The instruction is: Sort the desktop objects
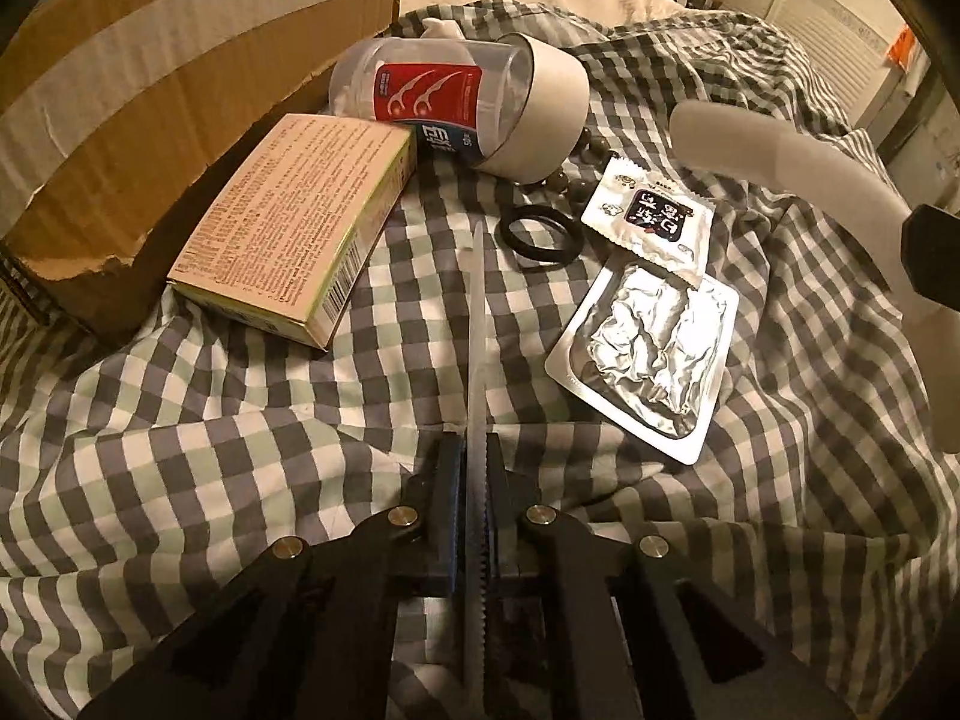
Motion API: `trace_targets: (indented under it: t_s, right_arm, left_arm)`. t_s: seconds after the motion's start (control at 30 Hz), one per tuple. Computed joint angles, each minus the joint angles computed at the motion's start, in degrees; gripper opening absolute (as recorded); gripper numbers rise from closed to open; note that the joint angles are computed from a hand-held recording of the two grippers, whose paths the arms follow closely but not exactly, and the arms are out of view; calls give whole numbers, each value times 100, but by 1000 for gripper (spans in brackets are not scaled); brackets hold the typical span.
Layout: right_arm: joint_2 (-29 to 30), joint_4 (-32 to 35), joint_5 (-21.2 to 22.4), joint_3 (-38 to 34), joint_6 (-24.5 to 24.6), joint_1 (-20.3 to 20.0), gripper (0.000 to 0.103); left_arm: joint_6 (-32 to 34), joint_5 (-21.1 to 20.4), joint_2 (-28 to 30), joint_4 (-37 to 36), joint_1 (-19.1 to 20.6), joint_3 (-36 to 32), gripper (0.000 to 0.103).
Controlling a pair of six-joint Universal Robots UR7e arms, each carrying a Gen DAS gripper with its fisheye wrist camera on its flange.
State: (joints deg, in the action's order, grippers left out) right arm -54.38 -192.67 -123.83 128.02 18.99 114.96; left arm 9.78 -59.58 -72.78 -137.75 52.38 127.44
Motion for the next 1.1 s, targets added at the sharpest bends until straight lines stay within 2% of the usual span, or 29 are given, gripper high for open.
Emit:
trace_targets:
  t_s: [0.07,0.1,0.13,0.2,0.27,0.37,0.53,0.57,0.63,0.73,1.0,1.07,1.1]
  right_arm:
    - [4,-2,2,-4,1,-1,18]
    - [3,-22,7,5,1,-5,18]
    - [-2,-47,15,23,-3,-12,18]
    - [-12,-78,44,49,-13,-38,18]
    - [-21,-105,66,70,-17,-61,18]
    - [-27,-118,89,88,-10,-88,18]
    - [-25,-86,118,86,-10,-110,18]
    - [-24,-81,120,84,-9,-110,18]
    - [-22,-84,125,87,-11,-117,18]
    - [-23,-72,115,85,1,-114,18]
    - [-16,-155,96,103,-11,-90,18]
    - [-19,-162,82,104,-1,-88,18]
    - [-23,-165,80,107,4,-90,18]
  left_arm:
    - [-39,65,-47,13,-42,23,14]
    - [-83,88,-83,37,-64,24,26]
    - [-122,129,-135,6,-97,43,49]
    - [-91,193,-282,-272,-175,152,77]
    - [28,123,-457,-579,-234,250,78]
    - [107,-117,-548,-524,-232,211,78]
    - [179,50,-120,-328,-191,114,77]
    - [154,3,-21,-254,-164,49,75]
    - [127,-140,119,-37,-64,-87,58]
    - [55,-273,180,95,21,-206,58]
    - [-337,-994,68,598,353,-600,59]
    - [-381,-1209,14,672,437,-673,55]
    - [-397,-1256,31,687,466,-703,44]
